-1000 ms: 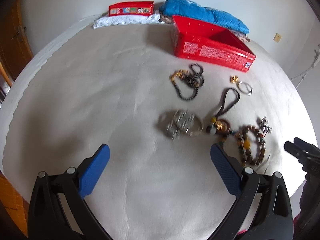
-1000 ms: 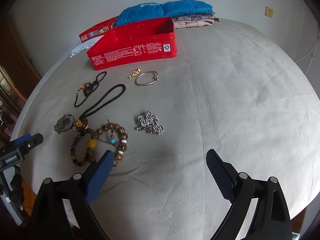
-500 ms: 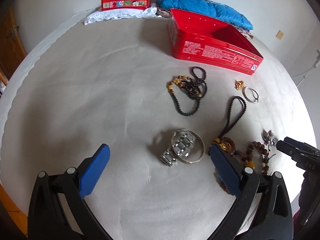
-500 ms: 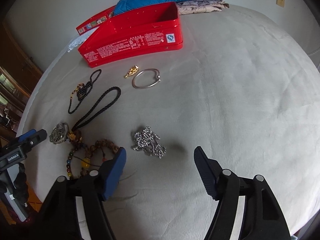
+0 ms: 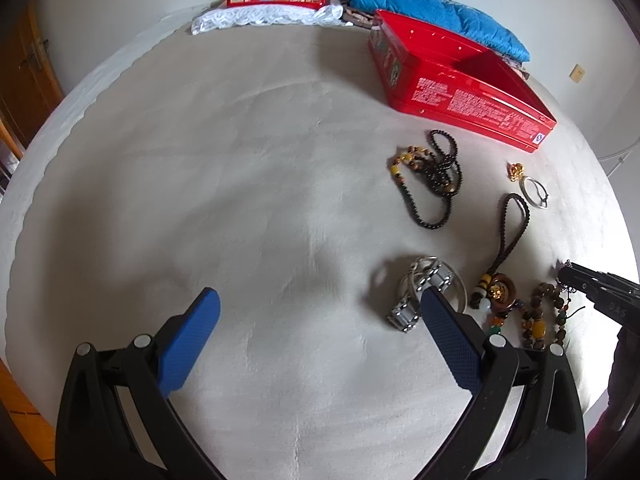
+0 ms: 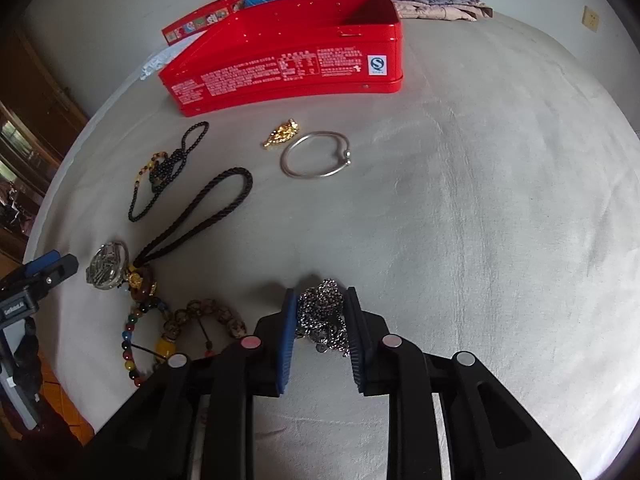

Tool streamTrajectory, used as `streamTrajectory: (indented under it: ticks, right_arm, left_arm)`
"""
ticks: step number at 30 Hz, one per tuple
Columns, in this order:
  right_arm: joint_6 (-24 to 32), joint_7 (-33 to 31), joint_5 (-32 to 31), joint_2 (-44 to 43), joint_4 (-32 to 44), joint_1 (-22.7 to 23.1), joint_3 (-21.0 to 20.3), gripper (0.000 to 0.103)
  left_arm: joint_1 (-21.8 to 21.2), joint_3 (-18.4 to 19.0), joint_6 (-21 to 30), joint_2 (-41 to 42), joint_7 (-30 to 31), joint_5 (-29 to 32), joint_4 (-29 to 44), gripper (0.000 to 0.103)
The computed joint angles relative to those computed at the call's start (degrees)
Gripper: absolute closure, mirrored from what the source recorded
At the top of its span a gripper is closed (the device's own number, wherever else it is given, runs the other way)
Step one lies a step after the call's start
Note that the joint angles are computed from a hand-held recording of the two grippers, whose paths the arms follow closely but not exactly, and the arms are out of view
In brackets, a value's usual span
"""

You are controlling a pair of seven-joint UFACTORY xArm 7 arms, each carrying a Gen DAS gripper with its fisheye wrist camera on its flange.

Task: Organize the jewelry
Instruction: 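Lower the right tool onto the silver chain cluster and close it, then grasp the silver bangle with the left tool while the right tool holds the chain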

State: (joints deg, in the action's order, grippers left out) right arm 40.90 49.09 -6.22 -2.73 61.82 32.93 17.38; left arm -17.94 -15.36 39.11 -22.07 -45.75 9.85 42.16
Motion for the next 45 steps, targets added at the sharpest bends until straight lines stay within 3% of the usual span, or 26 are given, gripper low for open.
streamTrajectory:
  ticks: [8, 16, 29, 34, 38, 45]
  right_arm:
    - [-1.87, -1.00, 2.21, -0.37, -0.49, -0.13, -0.23, 0.085]
    - [-2.92, -1.89, 4.12, -0.76, -1.19, -0.34, -0.35, 0.085]
    - [-4.77, -3.57, 7.64, -1.27, -2.41, -0.68, -0.63, 0.085]
    - [-5.00, -3.65, 8.20, -1.48, -2.65, -0.77, -0.58, 0.085]
    - [-5.12, -3.83, 8.79, -1.51, -2.70, -0.83, -0.62, 0.085]
    - [-5.05, -3.84, 8.81, -1.51, -2.58, -0.87, -0.60, 0.085]
  left_arm:
    - [-0.89, -0.10, -0.98, 4.12, 1.43, -0.67, 4.00, 0.004]
    - [-2.92, -0.55, 3.13, 10.27, 2.09, 2.49, 9.51, 0.004]
    - [-5.05, 1.58, 6.21, 13.85, 9.95, -2.42, 12.69, 0.008]
    - [-5.03, 1.75, 8.26, 16.34, 9.77, 0.44, 15.25, 0.027]
    - [-5.07, 2.55, 7.74, 16.19, 12.37, -1.43, 15.50, 0.053]
    - [-5.21, 2.55, 5.53, 15.18, 13.86, -4.92, 14.63, 0.056]
